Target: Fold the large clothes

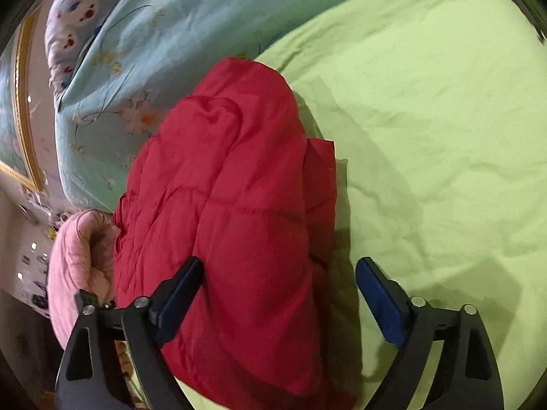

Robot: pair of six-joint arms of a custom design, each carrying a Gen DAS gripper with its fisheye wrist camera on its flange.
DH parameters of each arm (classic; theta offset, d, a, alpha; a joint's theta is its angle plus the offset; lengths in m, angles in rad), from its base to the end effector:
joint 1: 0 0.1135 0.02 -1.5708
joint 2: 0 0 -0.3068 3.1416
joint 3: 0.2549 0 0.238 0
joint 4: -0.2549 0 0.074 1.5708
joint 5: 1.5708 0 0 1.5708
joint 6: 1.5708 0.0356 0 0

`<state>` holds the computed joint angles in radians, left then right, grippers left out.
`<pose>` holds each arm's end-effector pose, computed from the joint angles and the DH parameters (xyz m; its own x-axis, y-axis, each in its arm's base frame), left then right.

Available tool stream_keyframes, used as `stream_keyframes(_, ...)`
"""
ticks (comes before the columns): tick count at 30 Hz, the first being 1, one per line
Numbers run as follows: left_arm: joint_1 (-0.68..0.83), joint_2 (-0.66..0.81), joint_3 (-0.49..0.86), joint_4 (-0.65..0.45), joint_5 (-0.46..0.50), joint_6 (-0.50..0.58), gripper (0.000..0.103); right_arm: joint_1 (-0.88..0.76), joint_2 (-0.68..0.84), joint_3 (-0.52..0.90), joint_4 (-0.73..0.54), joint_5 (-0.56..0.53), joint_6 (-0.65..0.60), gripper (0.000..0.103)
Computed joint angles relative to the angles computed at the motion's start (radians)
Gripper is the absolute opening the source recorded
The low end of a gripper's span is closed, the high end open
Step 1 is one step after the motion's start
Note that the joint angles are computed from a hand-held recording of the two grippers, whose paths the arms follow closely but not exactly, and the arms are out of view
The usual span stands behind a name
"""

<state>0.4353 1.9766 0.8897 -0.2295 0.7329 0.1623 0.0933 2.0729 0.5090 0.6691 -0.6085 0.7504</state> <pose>0.3062 0.1161 0.1222 -0.8920 -0.2824 -0.3530 -0.0168 0.8011 -0.5983 0.2907 0.0476 0.0720 -0.8630 0.4812 -0.1535 0.2133 0.6227 0.7528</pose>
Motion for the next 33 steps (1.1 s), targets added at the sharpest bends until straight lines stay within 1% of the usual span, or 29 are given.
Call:
stream_keyframes(2, -0.008, 0.045, 0.034, -0.026, 0.030, -0.012, 0.103, -0.001, 0.028, 0.025, 0.003, -0.017, 0.006, 0.097)
stream_keyframes(4, -0.011, 0.089, 0.064, -0.048, 0.078, -0.034, 0.103, -0.001, 0.050, 0.041, 0.017, -0.036, 0.013, 0.097)
stream_keyframes(8, -0.026, 0.107, 0.056, -0.001, 0.102, -0.070, 0.103, 0.000, 0.092, 0.068, 0.052, -0.078, 0.039, 0.098)
stream_keyframes(11, -0.041, 0.114, 0.059, 0.004, 0.116, -0.071, 0.103, 0.020, 0.117, 0.092, 0.071, -0.106, 0.063, 0.096)
stream_keyframes(13, -0.043, 0.122, 0.066, -0.003, 0.131, -0.064, 0.103, 0.043, 0.121, 0.120, 0.037, -0.103, 0.054, 0.096)
stream_keyframes(14, -0.045, 0.124, 0.071, -0.003, 0.136, -0.064, 0.100, 0.054, 0.116, 0.132, 0.014, -0.095, 0.041, 0.096)
stream_keyframes(15, -0.044, 0.119, 0.066, 0.008, 0.137, -0.061, 0.094, 0.059, 0.113, 0.137, 0.007, -0.092, 0.038, 0.095)
stream_keyframes(16, -0.042, 0.113, 0.064, 0.012, 0.140, -0.052, 0.089, 0.062, 0.110, 0.135, 0.007, -0.089, 0.038, 0.092)
stream_keyframes(18, -0.050, 0.080, 0.039, 0.039, 0.129, -0.044, 0.076, 0.065, 0.103, 0.128, 0.012, -0.087, 0.042, 0.084)
stream_keyframes(19, -0.051, 0.060, 0.024, 0.052, 0.122, -0.043, 0.072, 0.067, 0.096, 0.121, 0.019, -0.086, 0.046, 0.078)
stream_keyframes(20, -0.053, 0.041, 0.010, 0.065, 0.116, -0.043, 0.066, 0.069, 0.088, 0.112, 0.028, -0.088, 0.051, 0.071)
stream_keyframes(21, -0.058, 0.024, -0.001, 0.075, 0.108, -0.044, 0.061, 0.067, 0.083, 0.104, 0.035, -0.090, 0.051, 0.068)
stream_keyframes(23, -0.057, -0.024, -0.026, 0.078, 0.103, -0.033, 0.055, 0.064, 0.061, 0.088, 0.041, -0.097, 0.059, 0.058)
stream_keyframes(24, -0.055, -0.047, -0.035, 0.074, 0.109, -0.030, 0.052, 0.066, 0.043, 0.078, 0.037, -0.094, 0.060, 0.056)
stream_keyframes(26, -0.052, -0.089, -0.049, 0.056, 0.120, -0.022, 0.049, 0.061, 0.007, 0.055, 0.032, -0.093, 0.053, 0.050)
stream_keyframes(28, -0.045, -0.136, -0.064, 0.024, 0.127, 0.002, 0.048, 0.068, -0.036, 0.034, 0.022, -0.087, 0.052, 0.048)
stream_keyframes(30, -0.038, -0.175, -0.074, -0.016, 0.125, 0.031, 0.047, 0.075, -0.084, 0.003, 0.013, -0.084, 0.048, 0.046)
stream_keyframes(33, 0.001, -0.238, -0.105, -0.106, 0.147, 0.116, 0.046, 0.103, -0.173, -0.060, -0.008, -0.068, 0.049, 0.045)
